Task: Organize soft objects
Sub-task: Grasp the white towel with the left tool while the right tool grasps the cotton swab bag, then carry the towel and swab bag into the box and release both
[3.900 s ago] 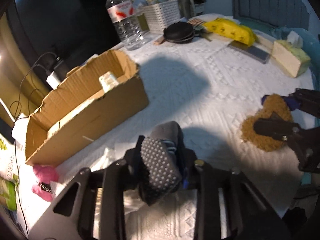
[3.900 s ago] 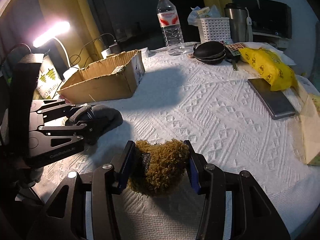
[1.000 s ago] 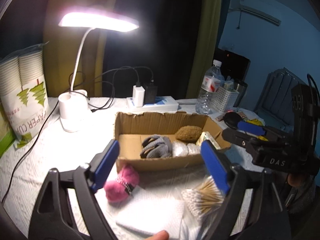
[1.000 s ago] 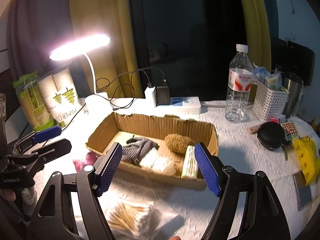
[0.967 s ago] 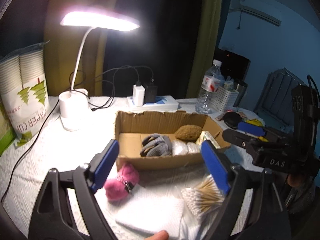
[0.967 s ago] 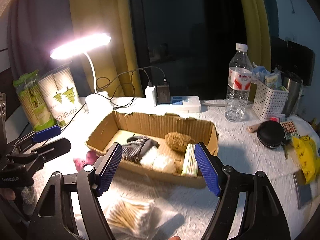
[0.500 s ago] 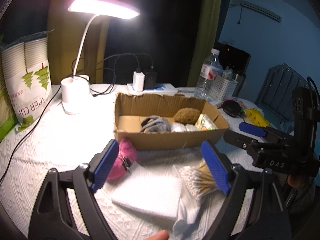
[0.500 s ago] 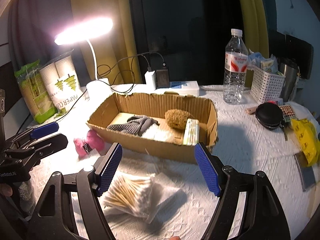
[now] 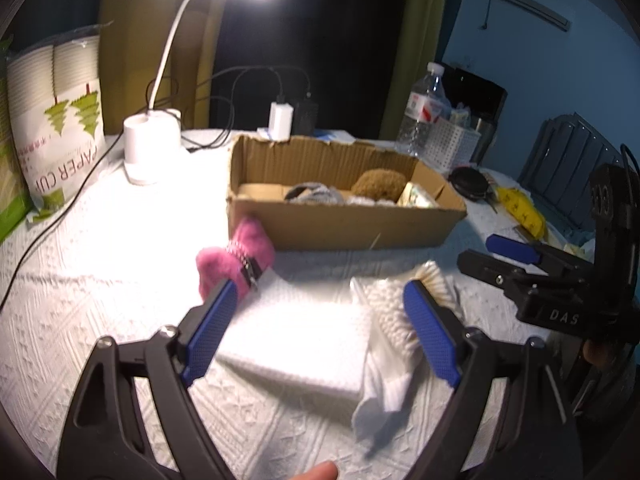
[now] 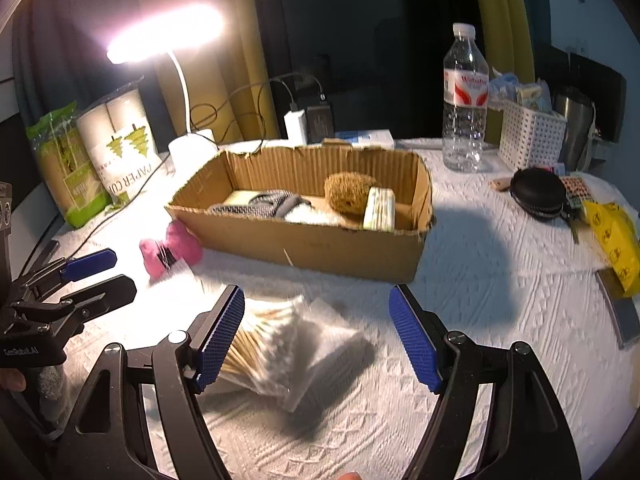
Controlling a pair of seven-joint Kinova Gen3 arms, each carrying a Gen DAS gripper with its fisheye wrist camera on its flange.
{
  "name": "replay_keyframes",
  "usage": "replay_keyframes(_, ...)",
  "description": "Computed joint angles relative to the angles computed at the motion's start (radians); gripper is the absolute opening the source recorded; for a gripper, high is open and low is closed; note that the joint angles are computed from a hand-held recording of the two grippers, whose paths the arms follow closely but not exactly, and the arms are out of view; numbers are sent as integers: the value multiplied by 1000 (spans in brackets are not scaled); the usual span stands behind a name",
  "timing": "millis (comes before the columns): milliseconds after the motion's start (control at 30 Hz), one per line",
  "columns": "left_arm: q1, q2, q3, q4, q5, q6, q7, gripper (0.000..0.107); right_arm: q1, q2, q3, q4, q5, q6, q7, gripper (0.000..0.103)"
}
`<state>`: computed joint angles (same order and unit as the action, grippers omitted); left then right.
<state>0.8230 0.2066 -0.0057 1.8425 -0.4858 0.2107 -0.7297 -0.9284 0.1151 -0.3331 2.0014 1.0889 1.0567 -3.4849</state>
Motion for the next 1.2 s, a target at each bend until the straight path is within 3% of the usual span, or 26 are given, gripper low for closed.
replay_keyframes(333,-62,29,58,-4,79,37,-73,86,26,7,13,27,-50,-78,22,78)
replay_keyframes(533,-133,59,119,-27,176,71,-177,86,33,27,27,8,-55,-133,68,78)
replay_keyframes(733,-156,117,139,-121,250,207,-247,86,36,58,47,-15,-60,-216,126,78)
replay_keyframes(833,-98,137,100,-163,198,267,-226,86,32,70,59,-21,-67,-251,150,78)
replay_keyframes(967,-55,155,88,-196,129,327,-202,86,15,77,72,-29,-63,-253,165,62)
replay_keyframes(1033,-54,153,96,-193,115,326,-210,77,7,72,75,-24,-47,-251,161,55)
replay_keyframes(1100,-44,146,98,-183,91,313,-210,46,-1,65,72,-20,-32,-237,157,45)
replay_keyframes(1200,-45,141,116,-179,89,308,-235,20,-11,53,62,-21,-24,-199,157,40)
